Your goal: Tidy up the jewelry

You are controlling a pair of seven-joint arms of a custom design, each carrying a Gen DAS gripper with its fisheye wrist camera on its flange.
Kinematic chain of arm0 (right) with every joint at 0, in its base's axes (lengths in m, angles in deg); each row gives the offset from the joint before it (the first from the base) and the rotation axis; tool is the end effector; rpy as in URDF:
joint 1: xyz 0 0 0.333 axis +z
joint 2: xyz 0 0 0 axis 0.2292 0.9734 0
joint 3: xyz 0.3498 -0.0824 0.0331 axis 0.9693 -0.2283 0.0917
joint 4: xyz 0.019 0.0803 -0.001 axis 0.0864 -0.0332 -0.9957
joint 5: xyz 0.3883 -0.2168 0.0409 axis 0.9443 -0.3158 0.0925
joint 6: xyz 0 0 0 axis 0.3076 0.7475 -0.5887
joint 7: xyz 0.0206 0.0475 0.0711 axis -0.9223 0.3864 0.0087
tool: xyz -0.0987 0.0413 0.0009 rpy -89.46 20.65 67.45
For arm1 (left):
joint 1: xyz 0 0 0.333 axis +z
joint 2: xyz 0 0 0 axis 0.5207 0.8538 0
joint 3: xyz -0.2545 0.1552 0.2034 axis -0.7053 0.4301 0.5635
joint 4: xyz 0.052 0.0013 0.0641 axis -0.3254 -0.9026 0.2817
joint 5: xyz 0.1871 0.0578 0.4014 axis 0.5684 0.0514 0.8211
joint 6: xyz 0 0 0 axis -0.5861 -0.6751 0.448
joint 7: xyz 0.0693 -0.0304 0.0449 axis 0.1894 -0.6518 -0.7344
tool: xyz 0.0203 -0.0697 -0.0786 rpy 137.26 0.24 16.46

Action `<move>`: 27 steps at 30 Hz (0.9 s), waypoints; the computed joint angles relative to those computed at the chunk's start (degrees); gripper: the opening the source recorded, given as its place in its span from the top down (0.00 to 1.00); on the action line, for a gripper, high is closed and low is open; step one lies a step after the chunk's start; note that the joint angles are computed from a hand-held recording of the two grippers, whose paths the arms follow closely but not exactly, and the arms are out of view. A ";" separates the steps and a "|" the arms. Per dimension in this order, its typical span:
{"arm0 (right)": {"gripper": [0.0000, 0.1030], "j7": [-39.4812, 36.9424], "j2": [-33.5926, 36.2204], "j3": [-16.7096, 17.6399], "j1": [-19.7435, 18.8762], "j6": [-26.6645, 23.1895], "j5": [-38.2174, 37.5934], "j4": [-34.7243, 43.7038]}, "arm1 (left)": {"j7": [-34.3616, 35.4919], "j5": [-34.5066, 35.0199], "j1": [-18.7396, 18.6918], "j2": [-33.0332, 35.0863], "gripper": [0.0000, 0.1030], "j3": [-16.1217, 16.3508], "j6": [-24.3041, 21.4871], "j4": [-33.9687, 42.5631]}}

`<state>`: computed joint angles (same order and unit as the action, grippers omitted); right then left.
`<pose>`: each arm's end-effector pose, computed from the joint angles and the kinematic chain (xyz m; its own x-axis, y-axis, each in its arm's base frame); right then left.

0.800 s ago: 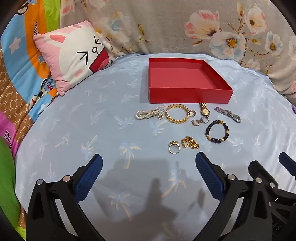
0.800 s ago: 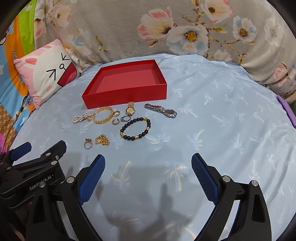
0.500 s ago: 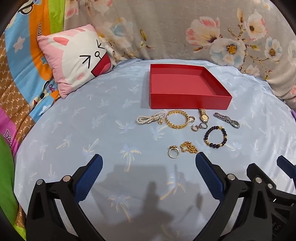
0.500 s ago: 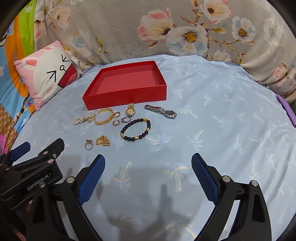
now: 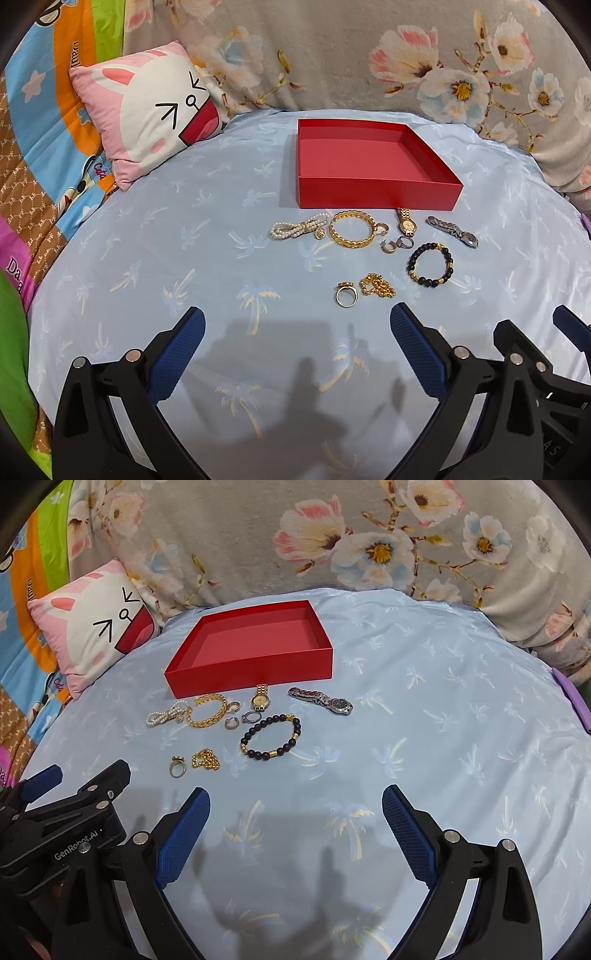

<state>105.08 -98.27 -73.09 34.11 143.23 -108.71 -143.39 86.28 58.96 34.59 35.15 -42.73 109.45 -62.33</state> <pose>0.4051 0.3348 0.4489 -0.1245 -0.9893 -0.0756 -0.6957 0.1413 -0.7043 0.4420 -0.2027 0.4491 -0.0179 -0.9993 -0.0339 -0.7179 0.0364 -0.6952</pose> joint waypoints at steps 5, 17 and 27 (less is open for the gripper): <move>0.10 -0.05 0.01 -0.03 0.07 -0.04 -0.01 -0.01 | 0.27 -0.15 -0.34 0.20 0.05 0.27 -0.19 0.02; 0.10 -0.21 0.10 -0.08 0.16 -0.16 0.24 0.18 | 0.17 0.06 -0.70 0.28 0.05 0.54 -0.55 0.15; 0.10 -0.29 0.16 -0.21 0.13 -0.01 0.18 0.14 | 0.98 -0.70 -1.23 0.50 0.05 1.09 -0.64 0.16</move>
